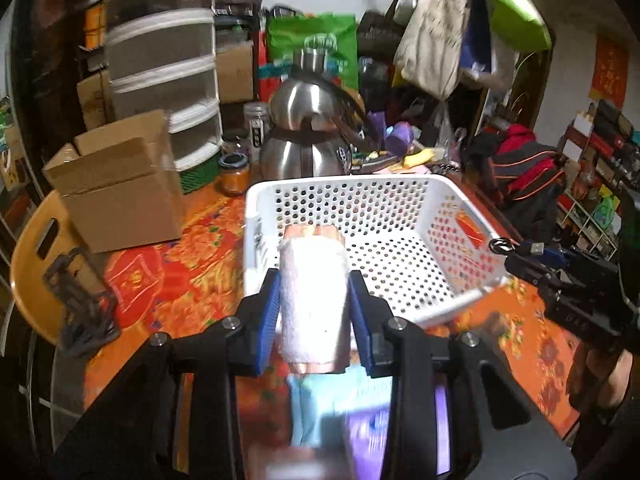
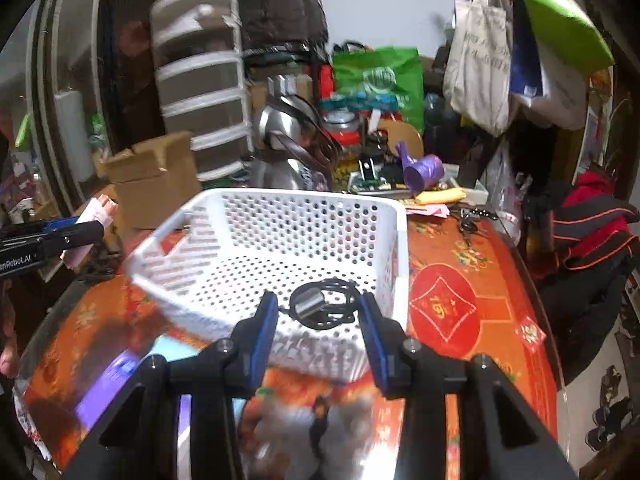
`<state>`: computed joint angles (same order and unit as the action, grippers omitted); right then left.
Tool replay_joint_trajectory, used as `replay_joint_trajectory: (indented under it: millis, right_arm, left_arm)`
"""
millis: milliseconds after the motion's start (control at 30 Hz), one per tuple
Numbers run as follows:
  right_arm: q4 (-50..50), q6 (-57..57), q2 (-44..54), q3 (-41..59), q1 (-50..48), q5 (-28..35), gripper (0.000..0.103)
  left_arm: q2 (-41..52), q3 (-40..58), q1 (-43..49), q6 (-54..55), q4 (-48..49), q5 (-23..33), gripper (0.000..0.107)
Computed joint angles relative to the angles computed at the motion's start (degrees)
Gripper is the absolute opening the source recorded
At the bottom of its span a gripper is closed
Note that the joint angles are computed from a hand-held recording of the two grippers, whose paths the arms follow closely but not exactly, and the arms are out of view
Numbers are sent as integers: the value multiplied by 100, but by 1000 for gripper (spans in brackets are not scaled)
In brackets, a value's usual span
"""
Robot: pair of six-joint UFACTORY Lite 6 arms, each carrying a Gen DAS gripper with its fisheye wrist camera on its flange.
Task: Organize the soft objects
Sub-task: 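Carry the cable and towel into the white basket and release both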
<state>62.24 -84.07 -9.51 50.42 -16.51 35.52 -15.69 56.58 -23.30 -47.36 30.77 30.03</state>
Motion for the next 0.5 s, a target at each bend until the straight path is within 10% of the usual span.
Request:
replay_joint_trajectory:
  millis: [233, 400, 500]
  right_arm:
    - [-377, 638, 1712, 1102, 1060, -1360, 40]
    - [413, -95, 1889, 1148, 902, -1331, 57]
    - [884, -635, 1539, 854, 606, -1050, 66]
  left_arm:
    - [2340, 1443, 428, 323, -518, -327, 31]
    - [2250, 1163, 365, -543, 234, -643, 82]
    - [1494, 463, 234, -1459, 1207, -724, 87]
